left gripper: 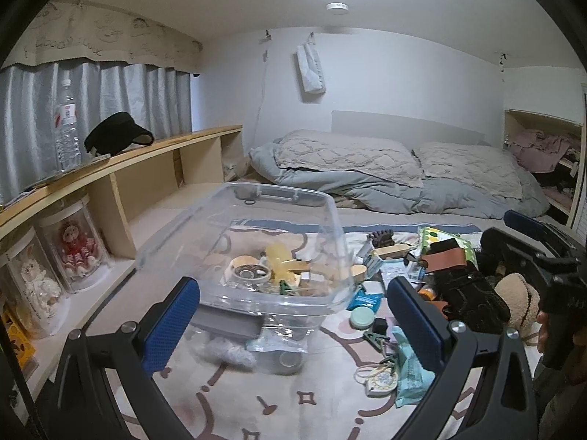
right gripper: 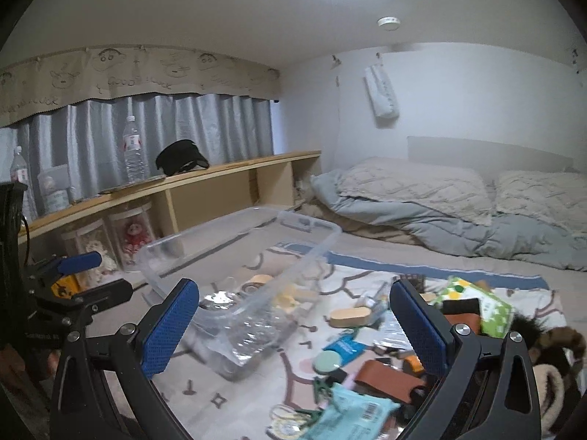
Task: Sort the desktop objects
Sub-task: 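Move both grippers from the bin toward the cluttered items on the bed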
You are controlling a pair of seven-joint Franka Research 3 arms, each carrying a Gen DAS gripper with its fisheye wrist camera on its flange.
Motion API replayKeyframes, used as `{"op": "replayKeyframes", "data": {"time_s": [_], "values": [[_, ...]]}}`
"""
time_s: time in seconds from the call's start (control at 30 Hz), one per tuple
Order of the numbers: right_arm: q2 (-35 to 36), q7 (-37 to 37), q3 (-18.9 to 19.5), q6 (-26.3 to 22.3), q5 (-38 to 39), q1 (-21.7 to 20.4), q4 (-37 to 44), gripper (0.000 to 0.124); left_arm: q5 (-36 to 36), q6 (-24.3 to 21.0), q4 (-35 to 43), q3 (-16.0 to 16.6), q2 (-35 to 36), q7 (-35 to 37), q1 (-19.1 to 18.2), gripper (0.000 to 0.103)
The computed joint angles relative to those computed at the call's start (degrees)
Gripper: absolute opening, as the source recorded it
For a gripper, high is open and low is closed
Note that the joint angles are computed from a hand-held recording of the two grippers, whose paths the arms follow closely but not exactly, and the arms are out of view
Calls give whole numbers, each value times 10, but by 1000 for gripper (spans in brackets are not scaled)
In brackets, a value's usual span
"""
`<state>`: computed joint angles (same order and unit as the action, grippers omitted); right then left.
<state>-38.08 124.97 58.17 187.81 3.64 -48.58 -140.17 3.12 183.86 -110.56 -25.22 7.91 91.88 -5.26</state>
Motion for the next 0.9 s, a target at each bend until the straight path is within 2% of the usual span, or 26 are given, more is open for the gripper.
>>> {"op": "replayKeyframes", "data": {"time_s": [0.07,0.3,0.37,0.5,0.6,0.67,0.77,0.9], "values": [[-23,5,2,-3,3,-3,-14,103,8,1,4,6,6,-6,-11,103],[-86,27,-7,5,13,0,-71,103,85,31,19,98,29,-90,-105,103],[-108,36,-3,9,19,-7,-85,103,101,36,24,109,36,-107,-116,103],[-140,51,5,17,30,-19,-107,103,125,63,30,205,46,-147,-205,103],[-152,61,12,21,35,-29,-116,103,113,84,32,284,53,-146,-281,103],[-157,65,17,23,36,-36,-119,103,93,98,29,311,57,-129,-311,103],[-163,69,25,23,35,-44,-122,103,69,110,30,306,63,-106,-312,103],[-171,75,33,29,34,-51,-130,103,54,109,39,266,76,-98,-280,103]]}}
